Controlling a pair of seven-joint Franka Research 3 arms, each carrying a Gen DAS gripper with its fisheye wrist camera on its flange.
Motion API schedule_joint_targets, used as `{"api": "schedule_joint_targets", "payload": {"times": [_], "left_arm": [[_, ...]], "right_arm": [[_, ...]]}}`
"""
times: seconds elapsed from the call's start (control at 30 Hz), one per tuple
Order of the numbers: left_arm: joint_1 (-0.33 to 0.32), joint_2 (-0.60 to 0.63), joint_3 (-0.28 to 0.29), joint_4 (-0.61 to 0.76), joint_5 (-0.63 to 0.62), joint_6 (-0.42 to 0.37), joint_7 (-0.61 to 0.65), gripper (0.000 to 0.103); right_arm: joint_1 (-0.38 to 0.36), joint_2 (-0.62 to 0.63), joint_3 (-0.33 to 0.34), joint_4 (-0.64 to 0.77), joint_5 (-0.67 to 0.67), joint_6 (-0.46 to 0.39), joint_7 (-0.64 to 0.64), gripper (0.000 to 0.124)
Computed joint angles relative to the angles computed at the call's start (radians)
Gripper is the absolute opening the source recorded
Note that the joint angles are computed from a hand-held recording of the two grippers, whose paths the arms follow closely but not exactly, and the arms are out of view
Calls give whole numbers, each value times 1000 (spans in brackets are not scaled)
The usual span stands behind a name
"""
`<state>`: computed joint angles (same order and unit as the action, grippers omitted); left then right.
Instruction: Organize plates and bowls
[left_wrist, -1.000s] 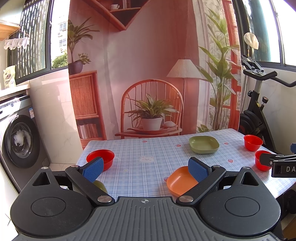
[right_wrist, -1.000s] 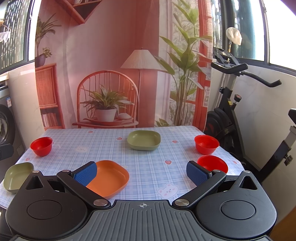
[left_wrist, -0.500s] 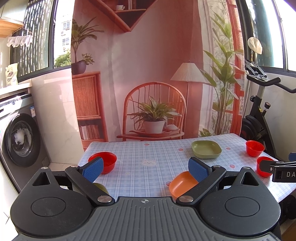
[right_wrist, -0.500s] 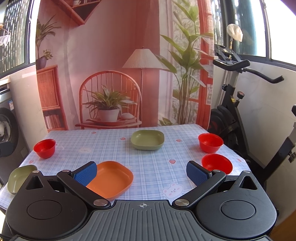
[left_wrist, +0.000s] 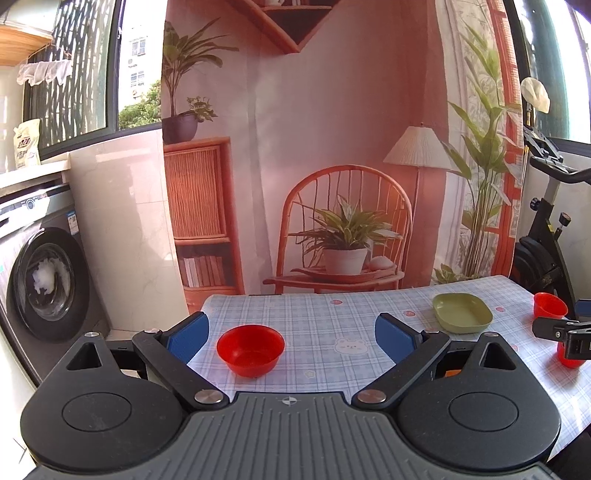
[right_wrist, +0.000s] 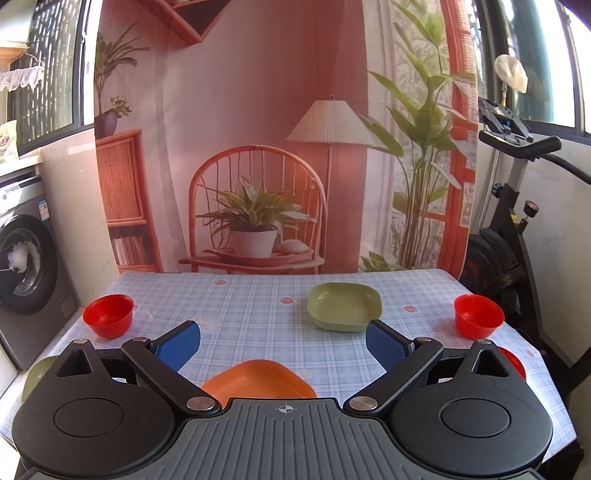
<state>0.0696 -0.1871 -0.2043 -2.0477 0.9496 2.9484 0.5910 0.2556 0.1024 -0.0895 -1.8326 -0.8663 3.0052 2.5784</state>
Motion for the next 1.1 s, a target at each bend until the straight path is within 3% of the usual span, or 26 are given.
{"api": "schedule_joint_targets", "payload": {"times": [0.13, 0.33, 0.47, 0.6, 0.83, 1.1], "left_arm": [[-13, 45, 42, 23, -86, -17, 126, 96], [-34, 107, 102, 3, -299, -31, 417, 87], [-20, 151, 114, 15, -346, -82, 496, 80], [-16, 192, 129, 25, -553, -113, 668, 79], [4, 252, 139, 45, -588, -128, 692, 79], [30, 281, 131, 34, -731, -158, 797, 78]], "right_arm": [[4, 108, 31, 108, 165, 31, -147, 92], [6, 253, 94, 249, 375, 24, -345, 86], [0, 348, 152, 348, 479, -11, -487, 81], [40, 422, 148, 434, 539, -64, -555, 73], [48, 518, 212, 544, 702, -181, -718, 64], [106, 675, 207, 786, 815, -349, -885, 56]]}}
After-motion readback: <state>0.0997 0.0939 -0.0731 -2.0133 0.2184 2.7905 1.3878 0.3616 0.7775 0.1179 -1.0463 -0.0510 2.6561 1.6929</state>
